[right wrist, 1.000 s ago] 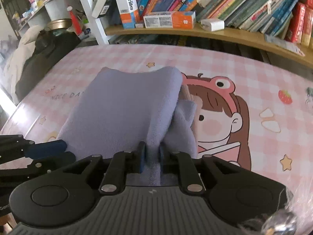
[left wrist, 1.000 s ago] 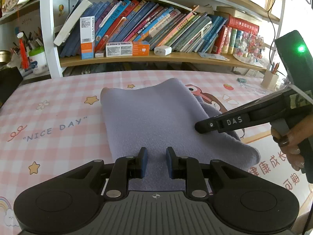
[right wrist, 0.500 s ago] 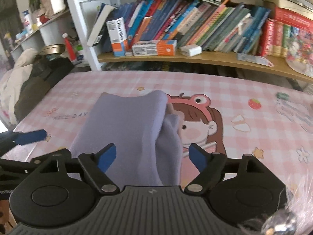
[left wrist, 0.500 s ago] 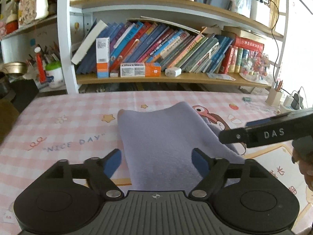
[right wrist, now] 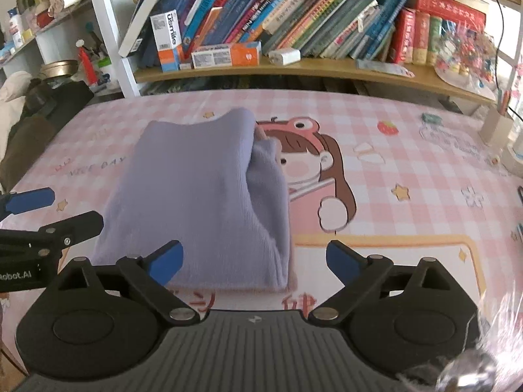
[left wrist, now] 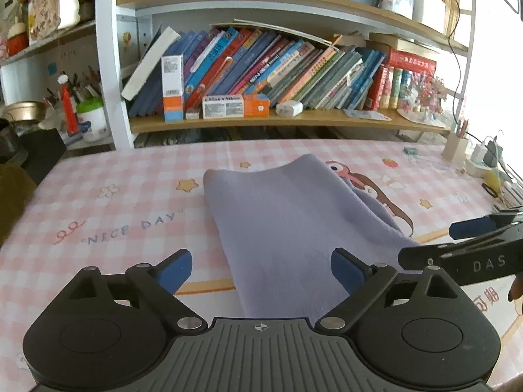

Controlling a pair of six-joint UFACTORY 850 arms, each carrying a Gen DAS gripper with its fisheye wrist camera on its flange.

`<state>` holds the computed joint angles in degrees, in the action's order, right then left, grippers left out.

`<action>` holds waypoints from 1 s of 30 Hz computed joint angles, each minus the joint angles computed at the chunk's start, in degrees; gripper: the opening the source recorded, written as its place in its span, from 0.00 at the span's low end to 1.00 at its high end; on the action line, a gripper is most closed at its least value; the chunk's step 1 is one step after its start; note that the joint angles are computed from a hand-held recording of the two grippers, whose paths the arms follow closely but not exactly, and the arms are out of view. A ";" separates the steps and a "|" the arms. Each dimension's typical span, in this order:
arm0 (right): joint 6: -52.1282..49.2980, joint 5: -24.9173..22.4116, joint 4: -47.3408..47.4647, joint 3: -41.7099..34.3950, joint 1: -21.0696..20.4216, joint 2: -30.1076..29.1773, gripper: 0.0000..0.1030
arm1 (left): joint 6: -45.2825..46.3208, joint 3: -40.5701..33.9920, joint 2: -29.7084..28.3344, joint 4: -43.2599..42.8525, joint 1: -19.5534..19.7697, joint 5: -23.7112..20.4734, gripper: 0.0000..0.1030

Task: Fold clothes
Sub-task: 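Open both grippers and move them to the folded sweater's edge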

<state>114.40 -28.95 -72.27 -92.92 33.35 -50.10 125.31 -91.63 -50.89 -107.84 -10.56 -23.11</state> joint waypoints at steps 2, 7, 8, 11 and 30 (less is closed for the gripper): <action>-0.69 -0.71 1.48 -0.35 0.29 -0.25 0.93 | -1.45 -0.28 -0.24 1.97 0.22 -0.65 0.92; -0.69 -2.28 3.91 -0.41 0.70 -0.40 0.94 | -5.50 -1.04 -0.75 7.01 0.47 -0.93 0.92; -0.67 -2.48 4.37 -0.45 0.73 -0.44 0.94 | -7.17 -1.44 -0.95 8.59 0.47 -0.64 0.92; 0.01 -2.21 4.46 0.05 0.68 -0.21 0.94 | -16.30 -3.31 -1.95 16.43 0.73 -1.20 0.92; 10.69 20.67 -4.83 2.20 -8.91 -0.17 0.94 | -58.51 -19.62 -11.52 40.69 0.30 -2.16 0.89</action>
<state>125.09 -8.27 -77.10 -90.72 24.44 -50.27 66.80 -111.25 -62.40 -67.15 -10.26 -25.26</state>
